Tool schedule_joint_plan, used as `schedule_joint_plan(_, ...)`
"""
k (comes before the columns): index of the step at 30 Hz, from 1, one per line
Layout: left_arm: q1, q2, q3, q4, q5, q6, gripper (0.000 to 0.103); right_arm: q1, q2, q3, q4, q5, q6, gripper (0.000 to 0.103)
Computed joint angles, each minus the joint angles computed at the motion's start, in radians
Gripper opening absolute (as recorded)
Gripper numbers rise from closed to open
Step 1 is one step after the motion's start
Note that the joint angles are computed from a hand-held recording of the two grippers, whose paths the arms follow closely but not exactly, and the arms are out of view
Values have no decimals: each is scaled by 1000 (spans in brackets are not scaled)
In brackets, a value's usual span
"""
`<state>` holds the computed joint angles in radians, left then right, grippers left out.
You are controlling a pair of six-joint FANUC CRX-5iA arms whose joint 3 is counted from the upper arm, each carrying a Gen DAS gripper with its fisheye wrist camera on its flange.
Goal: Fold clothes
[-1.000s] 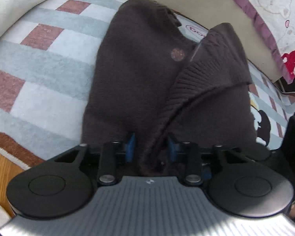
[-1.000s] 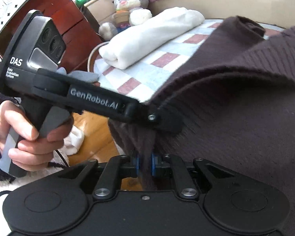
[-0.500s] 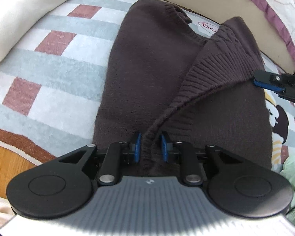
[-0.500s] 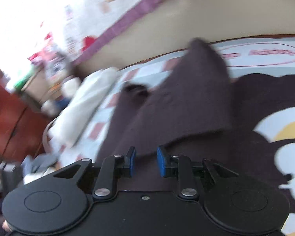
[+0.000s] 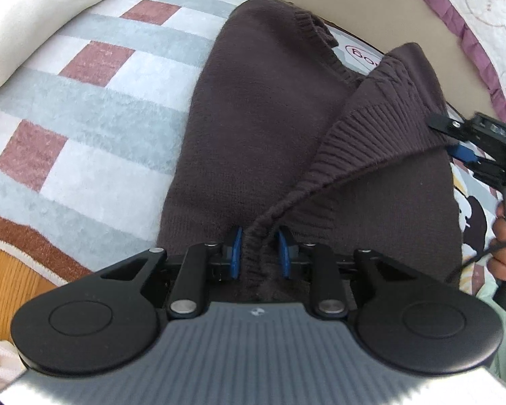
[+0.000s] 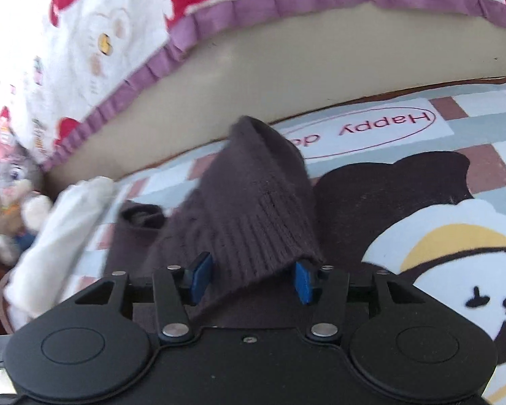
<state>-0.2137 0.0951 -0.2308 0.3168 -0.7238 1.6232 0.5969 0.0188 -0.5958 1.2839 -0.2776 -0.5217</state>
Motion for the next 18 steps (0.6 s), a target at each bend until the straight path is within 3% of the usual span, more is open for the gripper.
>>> schedule_joint_plan(1,-4,2,6,-11,-1,4,24,-13,-4,-9,35,15,-20,58)
schedule_joint_plan(4,-24,-6,7,-48,21,-5,24,-28,-2,-10,170,-4,-39,36)
schedule_joint_plan(8,-63,-12,16,-129,66,-8,24,-15,17,16,206,-27,69,17)
schedule_joint_plan(12,-83,-19,25,-182,77,-2,24,-54,10,23,335,56,-20,14)
schedule_joint_plan(15,-101,-33,46,-292,84,83,12,-39,18,49,363,72,28,14)
schedule_joint_plan(18,-164,-39,127,-589,30,313,0,-22,31,85,400,51,48,14)
